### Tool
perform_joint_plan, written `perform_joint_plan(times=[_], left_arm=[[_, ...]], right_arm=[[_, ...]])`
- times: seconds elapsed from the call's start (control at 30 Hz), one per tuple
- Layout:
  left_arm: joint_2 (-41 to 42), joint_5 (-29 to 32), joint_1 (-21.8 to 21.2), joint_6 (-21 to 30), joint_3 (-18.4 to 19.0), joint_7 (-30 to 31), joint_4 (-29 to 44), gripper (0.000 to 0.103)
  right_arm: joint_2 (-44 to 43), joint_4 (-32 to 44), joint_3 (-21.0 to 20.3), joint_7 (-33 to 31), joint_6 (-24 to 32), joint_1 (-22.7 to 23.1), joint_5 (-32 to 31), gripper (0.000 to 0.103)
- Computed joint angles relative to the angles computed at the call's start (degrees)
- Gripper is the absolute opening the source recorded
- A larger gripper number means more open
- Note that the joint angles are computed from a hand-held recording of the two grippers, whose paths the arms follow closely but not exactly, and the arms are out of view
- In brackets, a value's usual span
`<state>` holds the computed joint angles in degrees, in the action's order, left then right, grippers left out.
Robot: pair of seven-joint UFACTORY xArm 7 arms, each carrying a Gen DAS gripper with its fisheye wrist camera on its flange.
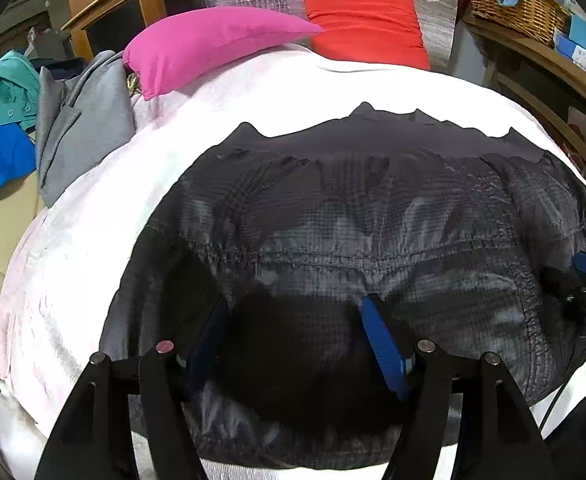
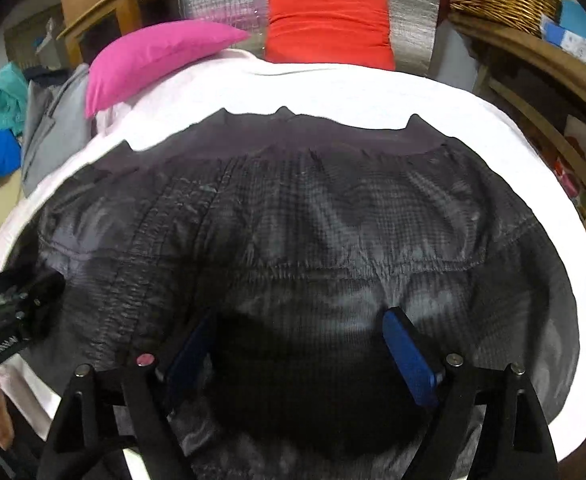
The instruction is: Fold large clothes
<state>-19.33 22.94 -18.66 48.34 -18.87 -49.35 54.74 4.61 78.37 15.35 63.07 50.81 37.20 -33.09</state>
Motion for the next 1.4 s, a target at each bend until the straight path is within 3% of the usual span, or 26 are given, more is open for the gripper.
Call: perform_joint_plan(times=[0.27,0.4,0.57,0.7,0.83,0.9,1.13,1.4], left_arm=[[-3.1,-0.4,-0.4,0.5,-1.1,-0.7,-0.6,0.070],[-3.1,-1.6,-0.5,0.5,-1.4,-0.8,-1.1,0.072],[-2.2,-2.4,-0.9,1.4,-1.0,-0.6,-1.9,0.077],[-4.3,-3.2,-1.1,1.7,-1.0,-1.1,-1.6,0.077],[-7.4,-1.0,-0.5,2.7,-3.5,-2.7,-1.1,0.080],[-9.1,-1.3,-1.1,3.0,-4.2,-2.7,-1.2,0.081],[-14.4,-5.4,-1.4,-0.1,-5.4,-4.8,-3.7,0.081],[-15.1,-4.2,0.0,3.3,-8.3,-5.7,-2.5,0.082]], right_arm=[[-3.1,-3.3,1.5,5.4,-2.1,-0.2,-3.0,0.088],[-1.5,-4.0,1.2,3.1,-1.8,-0.9,1.0,0.088],[-3.4,-4.7,1.2,4.8,-2.6,-0.8,1.2,0.088],[-6.8,-5.1,2.8,6.8,-2.2,-0.7,-1.2,0.088],[-10.4,-6.6,5.1,8.3,-2.1,-0.8,-1.0,0.089],[-12.1,-7.4,6.5,9.5,-1.4,-0.8,-0.7,0.097],[-15.8,-7.7,12.2,14.0,4.9,-1.6,-5.6,0.099],[-15.0,-6.1,13.8,14.9,8.4,-1.0,-8.9,0.099]])
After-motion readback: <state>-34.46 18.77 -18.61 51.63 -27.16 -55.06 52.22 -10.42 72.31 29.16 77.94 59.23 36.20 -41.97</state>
